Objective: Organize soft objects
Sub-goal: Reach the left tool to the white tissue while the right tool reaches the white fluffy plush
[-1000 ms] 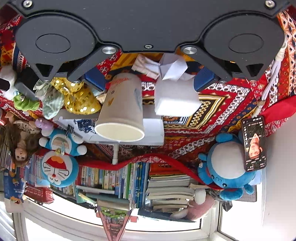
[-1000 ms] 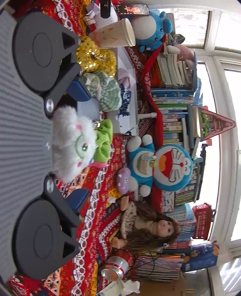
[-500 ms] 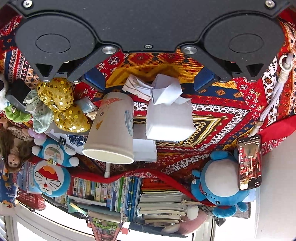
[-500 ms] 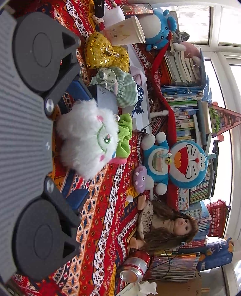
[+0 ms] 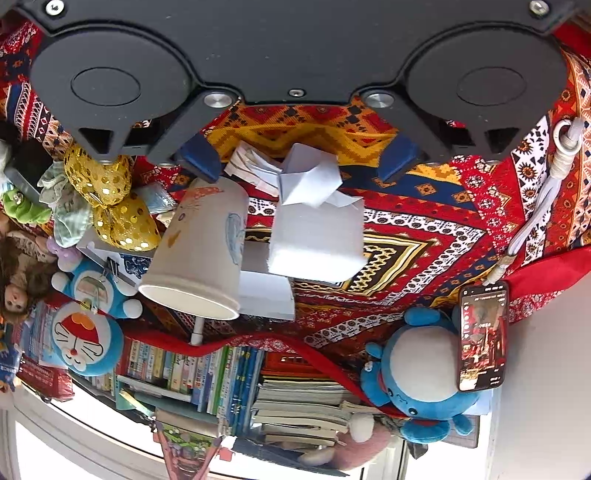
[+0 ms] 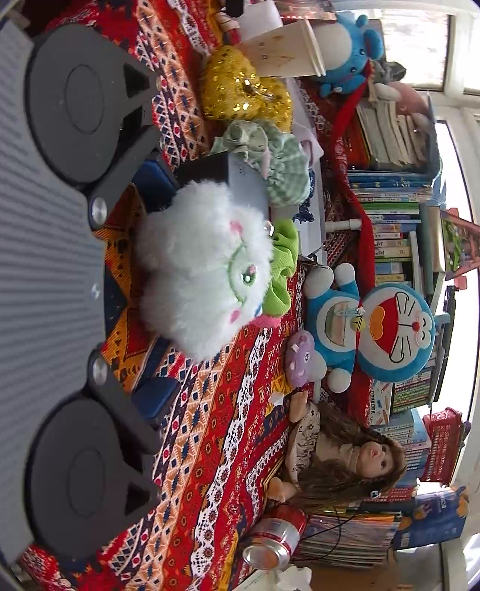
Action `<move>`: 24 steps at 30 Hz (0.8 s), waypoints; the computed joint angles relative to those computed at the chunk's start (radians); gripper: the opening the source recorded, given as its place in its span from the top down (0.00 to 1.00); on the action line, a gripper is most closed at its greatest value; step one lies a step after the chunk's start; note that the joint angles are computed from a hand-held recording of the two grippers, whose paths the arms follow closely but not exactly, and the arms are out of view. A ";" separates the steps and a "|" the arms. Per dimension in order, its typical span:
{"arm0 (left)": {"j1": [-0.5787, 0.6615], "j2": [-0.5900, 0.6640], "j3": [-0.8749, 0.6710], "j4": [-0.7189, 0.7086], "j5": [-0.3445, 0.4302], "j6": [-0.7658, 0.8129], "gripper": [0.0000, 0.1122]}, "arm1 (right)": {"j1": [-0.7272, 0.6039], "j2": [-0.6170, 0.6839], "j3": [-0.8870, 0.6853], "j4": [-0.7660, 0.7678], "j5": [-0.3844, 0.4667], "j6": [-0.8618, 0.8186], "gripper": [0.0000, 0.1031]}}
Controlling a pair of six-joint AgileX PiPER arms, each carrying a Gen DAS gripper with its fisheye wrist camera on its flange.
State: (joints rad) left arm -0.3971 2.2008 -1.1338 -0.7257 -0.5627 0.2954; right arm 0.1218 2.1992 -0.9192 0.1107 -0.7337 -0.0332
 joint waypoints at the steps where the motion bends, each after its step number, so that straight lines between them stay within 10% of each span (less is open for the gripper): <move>1: 0.005 -0.002 -0.001 0.004 0.010 -0.005 0.31 | -0.002 0.002 -0.004 -0.006 0.003 -0.005 0.00; 13: -0.001 0.005 0.000 -0.015 -0.006 0.009 0.34 | -0.012 -0.004 -0.025 -0.050 0.052 0.022 0.00; 24: 0.021 -0.003 0.002 0.050 0.027 -0.065 0.57 | -0.006 0.000 -0.001 -0.070 -0.011 0.044 0.08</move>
